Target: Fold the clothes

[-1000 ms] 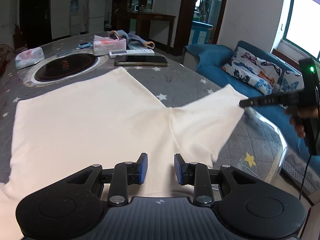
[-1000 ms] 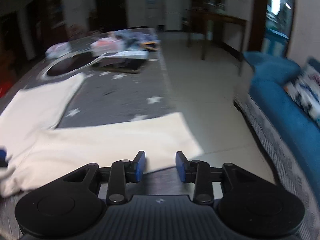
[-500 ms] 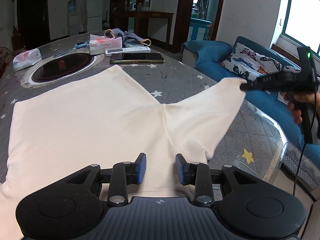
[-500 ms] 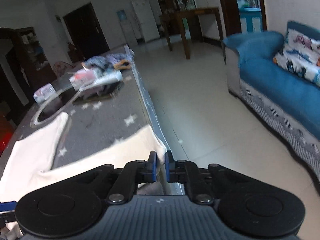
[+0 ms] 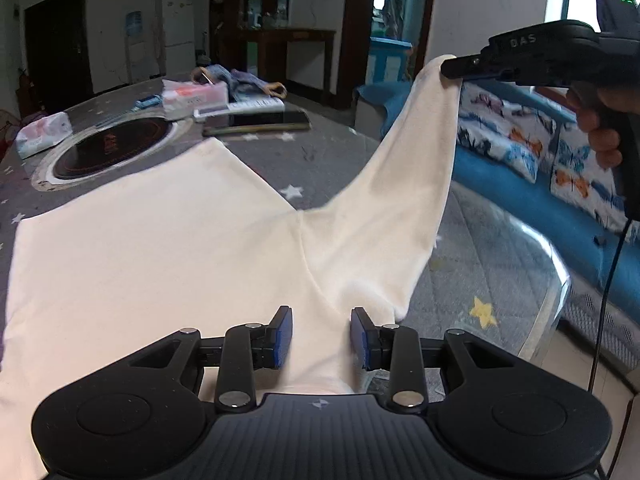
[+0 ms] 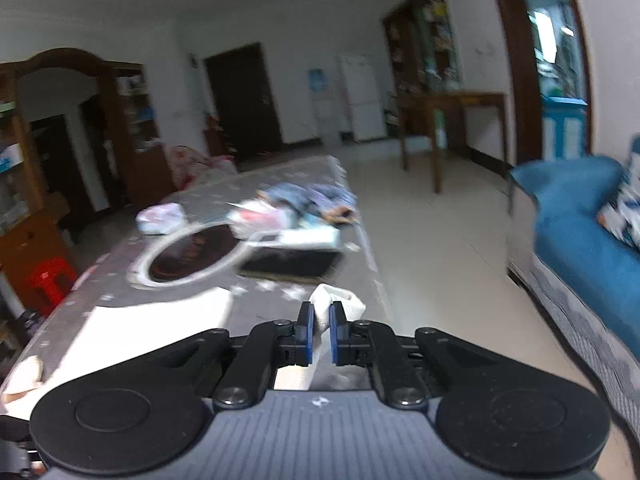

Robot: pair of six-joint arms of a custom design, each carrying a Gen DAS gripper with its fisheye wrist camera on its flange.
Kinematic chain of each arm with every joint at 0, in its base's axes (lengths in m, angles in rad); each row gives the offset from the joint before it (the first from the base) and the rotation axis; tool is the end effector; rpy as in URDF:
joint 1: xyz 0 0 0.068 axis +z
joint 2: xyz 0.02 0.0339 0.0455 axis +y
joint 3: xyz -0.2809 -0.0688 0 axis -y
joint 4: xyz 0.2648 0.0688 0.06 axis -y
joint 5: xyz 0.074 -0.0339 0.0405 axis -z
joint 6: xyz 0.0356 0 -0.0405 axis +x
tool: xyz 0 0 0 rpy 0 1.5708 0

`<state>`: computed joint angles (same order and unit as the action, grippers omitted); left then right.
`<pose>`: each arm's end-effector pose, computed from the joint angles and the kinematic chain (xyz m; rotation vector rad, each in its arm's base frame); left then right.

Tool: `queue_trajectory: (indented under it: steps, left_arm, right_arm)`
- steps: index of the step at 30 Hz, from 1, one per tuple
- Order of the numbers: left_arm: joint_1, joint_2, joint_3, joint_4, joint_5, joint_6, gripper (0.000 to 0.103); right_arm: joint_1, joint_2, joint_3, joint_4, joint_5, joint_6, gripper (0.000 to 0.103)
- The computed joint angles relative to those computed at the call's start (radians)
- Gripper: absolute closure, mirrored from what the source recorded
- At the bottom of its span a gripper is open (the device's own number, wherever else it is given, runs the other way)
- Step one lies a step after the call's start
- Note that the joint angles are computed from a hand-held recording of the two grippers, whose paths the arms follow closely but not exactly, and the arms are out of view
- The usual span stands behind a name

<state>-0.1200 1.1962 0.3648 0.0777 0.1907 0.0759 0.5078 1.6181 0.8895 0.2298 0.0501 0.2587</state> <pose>0.2170 -0.0330 0.1451 0.3222 2.2976 -0.2438 0.3216 0.1769 0.2101 -0.2294 2.0831 0.4168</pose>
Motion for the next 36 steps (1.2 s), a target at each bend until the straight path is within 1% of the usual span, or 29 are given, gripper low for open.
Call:
queue_trajectory:
  steps: [2,5,9,15,19,21,26,28,32,34,36]
  left_arm:
    - [0.047,-0.07,-0.016,-0.028,0.028,0.004,0.061]
    - [0.15,-0.171,-0.032,-0.088,0.067,0.03,0.061]
    - [0.342,-0.248,-0.045,-0.16,0.133,0.084,0.061]
    - [0.636,-0.28,-0.062,-0.222,0.258,0.165,0.061]
    - [0.752,-0.27,-0.063,-0.241,0.307,0.195,0.061]
    - [0.778,-0.271,-0.067,-0.246,0.317,0.201,0.061]
    - [0.806,-0.272,-0.073,-0.256,0.337,0.21,0.061]
    - [0.798,-0.269,-0.073,-0.252,0.333,0.207,0.061]
    - [0.798,-0.272,-0.074,-0.246,0.339,0.216,0.061]
    - [0.786,-0.28,-0.077,-0.24,0.327,0.208,0.062]
    - [0.768,-0.281,-0.076,-0.233,0.322,0.197,0.063]
  right_arm:
    - [0.039,-0.008,0.038,-0.028,-0.001,-0.025,0.096]
    - [0.1,-0.006,0.104,-0.083,-0.018,-0.062,0.096]
    - [0.198,0.036,0.193,-0.127,-0.039,-0.095,0.096]
    - [0.329,0.177,0.347,-0.169,-0.097,-0.115,0.096]
    - [0.393,0.283,0.446,-0.218,-0.131,-0.126,0.096]
    - [0.418,0.346,0.507,-0.255,-0.145,-0.131,0.096]
    - [0.461,0.45,0.589,-0.317,-0.167,-0.131,0.096]
    - [0.465,0.482,0.613,-0.33,-0.192,-0.115,0.091]
    - [0.452,0.464,0.579,-0.302,-0.205,-0.099,0.084]
    - [0.438,0.434,0.55,-0.296,-0.194,-0.107,0.084]
    - [0.412,0.402,0.527,-0.32,-0.176,-0.137,0.084]
